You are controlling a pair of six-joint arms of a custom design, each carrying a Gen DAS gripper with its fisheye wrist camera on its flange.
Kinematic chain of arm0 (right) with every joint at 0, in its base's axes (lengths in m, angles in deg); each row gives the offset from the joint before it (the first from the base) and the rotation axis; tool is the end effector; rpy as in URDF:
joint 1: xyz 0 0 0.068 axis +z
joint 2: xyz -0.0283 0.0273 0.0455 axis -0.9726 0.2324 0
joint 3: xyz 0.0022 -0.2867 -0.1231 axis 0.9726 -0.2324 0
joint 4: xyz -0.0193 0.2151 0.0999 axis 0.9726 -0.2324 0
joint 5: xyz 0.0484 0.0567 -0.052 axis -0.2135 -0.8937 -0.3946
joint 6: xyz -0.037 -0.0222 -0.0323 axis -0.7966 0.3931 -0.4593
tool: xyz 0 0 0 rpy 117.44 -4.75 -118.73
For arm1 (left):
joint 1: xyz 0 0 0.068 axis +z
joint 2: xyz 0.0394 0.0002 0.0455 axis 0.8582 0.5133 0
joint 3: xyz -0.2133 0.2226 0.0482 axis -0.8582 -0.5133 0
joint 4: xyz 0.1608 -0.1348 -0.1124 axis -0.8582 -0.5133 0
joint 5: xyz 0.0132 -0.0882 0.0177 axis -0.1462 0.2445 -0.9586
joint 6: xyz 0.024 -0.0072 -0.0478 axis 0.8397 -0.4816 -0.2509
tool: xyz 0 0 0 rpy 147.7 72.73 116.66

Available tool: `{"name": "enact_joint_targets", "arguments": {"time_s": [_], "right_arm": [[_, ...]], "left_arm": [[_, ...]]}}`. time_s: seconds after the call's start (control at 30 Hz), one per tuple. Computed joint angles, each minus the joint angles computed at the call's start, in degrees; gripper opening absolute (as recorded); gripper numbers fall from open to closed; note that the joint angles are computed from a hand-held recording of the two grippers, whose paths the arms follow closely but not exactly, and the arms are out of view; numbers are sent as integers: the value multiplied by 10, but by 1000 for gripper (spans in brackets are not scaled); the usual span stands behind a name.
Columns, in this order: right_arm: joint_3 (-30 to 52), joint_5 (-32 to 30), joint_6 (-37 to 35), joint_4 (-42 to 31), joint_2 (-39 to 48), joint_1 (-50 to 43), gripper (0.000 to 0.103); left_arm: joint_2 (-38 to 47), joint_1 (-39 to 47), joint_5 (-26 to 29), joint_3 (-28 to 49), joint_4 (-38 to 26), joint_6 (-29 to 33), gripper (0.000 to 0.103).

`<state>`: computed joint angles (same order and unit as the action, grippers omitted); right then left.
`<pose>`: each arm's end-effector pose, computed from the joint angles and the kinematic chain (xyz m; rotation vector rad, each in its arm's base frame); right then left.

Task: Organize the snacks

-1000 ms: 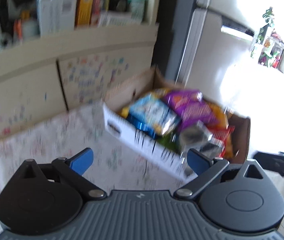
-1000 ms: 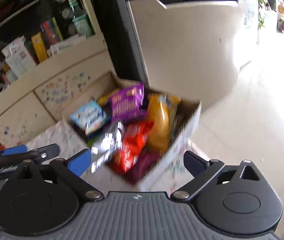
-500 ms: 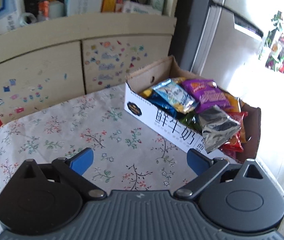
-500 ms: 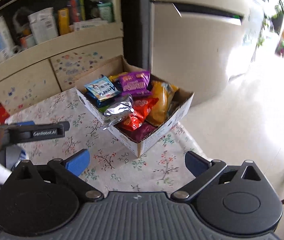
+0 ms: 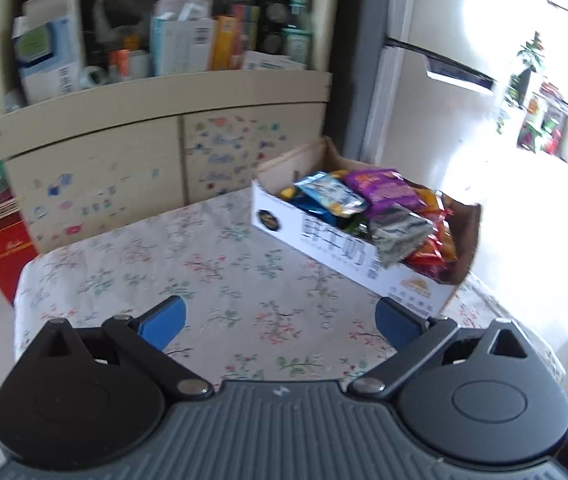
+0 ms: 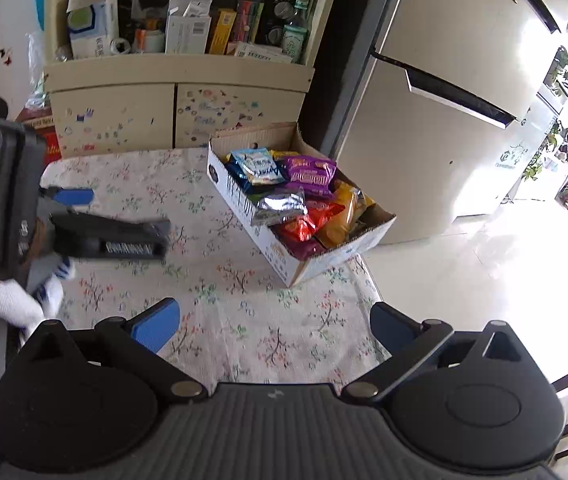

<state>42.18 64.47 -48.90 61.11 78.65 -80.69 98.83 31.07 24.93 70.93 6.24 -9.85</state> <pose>0.1491 -0.0136 0.2474 -0.2237 2.3086 -0.2790 0.2856 -0.1498 0.1431 0.3522 2.2235 -0.2798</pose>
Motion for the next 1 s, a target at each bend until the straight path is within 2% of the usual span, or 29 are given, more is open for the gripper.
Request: {"name": "enact_joint_targets", "arguments": {"time_s": [0.13, 0.23, 0.3, 0.43, 0.57, 0.77, 1.0], "right_arm": [[8, 2, -7, -18, -18, 7, 103], [19, 13, -3, -9, -12, 15, 103], [26, 12, 1, 5, -1, 12, 103], [24, -11, 9, 68, 29, -22, 103], [24, -56, 63, 131, 94, -90, 103], [30, -95, 118, 205, 189, -158, 103], [48, -96, 152, 267, 297, -188, 103]], "left_arm": [[-16, 8, -26, -20, 31, -19, 101], [-13, -28, -126, -49, 116, 29, 101], [-14, -52, -175, -49, 136, 69, 102], [-46, -55, -168, 2, 40, 51, 102], [-50, -56, -144, 62, -40, 38, 102], [-2, -63, -110, 182, -161, 33, 102], [62, -81, -102, 294, -261, 21, 102]]}}
